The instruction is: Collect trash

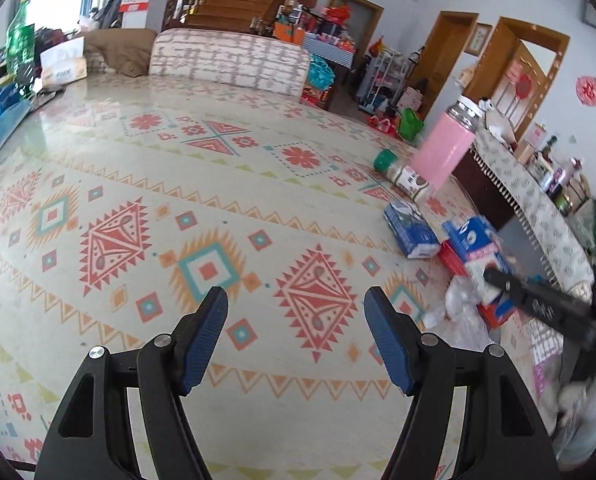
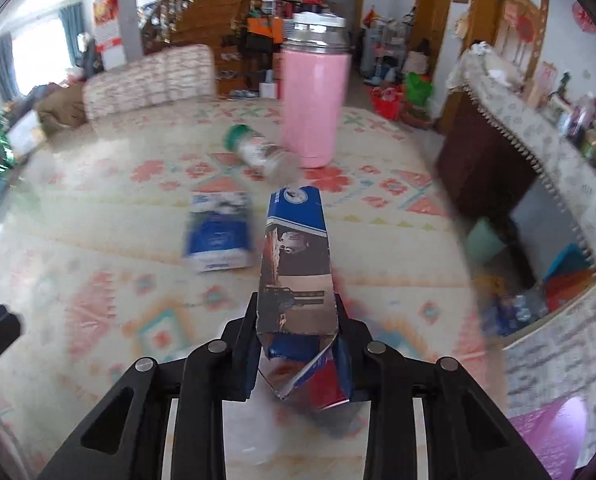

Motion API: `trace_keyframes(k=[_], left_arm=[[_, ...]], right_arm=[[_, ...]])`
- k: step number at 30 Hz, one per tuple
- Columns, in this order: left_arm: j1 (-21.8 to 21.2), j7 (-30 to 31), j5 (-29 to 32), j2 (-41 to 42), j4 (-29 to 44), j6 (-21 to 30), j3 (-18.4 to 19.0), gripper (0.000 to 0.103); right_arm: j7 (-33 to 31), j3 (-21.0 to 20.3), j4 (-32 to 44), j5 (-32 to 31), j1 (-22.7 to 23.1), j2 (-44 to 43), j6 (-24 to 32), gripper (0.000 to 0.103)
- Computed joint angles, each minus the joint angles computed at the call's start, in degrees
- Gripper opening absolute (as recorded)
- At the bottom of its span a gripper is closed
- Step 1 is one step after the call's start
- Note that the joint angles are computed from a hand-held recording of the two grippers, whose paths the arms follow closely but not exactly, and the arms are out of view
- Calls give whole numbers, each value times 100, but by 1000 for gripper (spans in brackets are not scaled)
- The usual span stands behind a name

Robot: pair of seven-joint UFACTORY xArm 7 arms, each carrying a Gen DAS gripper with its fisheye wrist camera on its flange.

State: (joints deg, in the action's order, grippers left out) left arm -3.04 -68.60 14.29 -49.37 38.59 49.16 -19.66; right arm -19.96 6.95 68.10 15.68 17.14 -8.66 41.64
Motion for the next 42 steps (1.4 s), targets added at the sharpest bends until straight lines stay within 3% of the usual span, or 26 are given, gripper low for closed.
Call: trace_keyframes(k=[5, 9, 10, 17, 27, 32, 34, 36, 39, 42], left_arm=[[-82, -33, -182, -169, -204, -232, 189, 70], [-285, 154, -487, -110, -341, -601, 385, 71], [-302, 205, -529, -74, -330, -624, 393, 71], [-656, 624, -926, 408, -144, -727, 466, 71], [-871, 836, -874, 1203, 450, 98, 236, 73], [-1015, 913, -759, 1498, 638, 219, 184, 81], [-1076, 945, -681, 1557, 686, 233, 155, 81], [-1157, 1002, -701, 1523, 619, 71, 209, 72], [-1160, 1011, -631, 1401, 506, -143, 230, 56], [-1108, 1014, -600, 1229, 252, -630, 262, 52]], right_arm=[[-1360, -319, -150, 1745, 340, -457, 1412, 38], [-1545, -314, -424, 1894, 236, -793, 1124, 77], [-1480, -302, -468, 1802, 171, -818, 914, 78], [-837, -390, -253, 974, -288, -333, 490, 79], [-373, -208, 37, 213, -498, 379, 144, 80], [-92, -54, 149, -441, -424, 500, -107, 80], [-47, -32, 173, -551, -386, 513, -132, 69], [42, -35, 230, -539, -367, 500, 63, 43], [341, -22, -33, -835, -371, 193, 18, 43], [410, -180, -465, -598, -416, -390, 174, 43]])
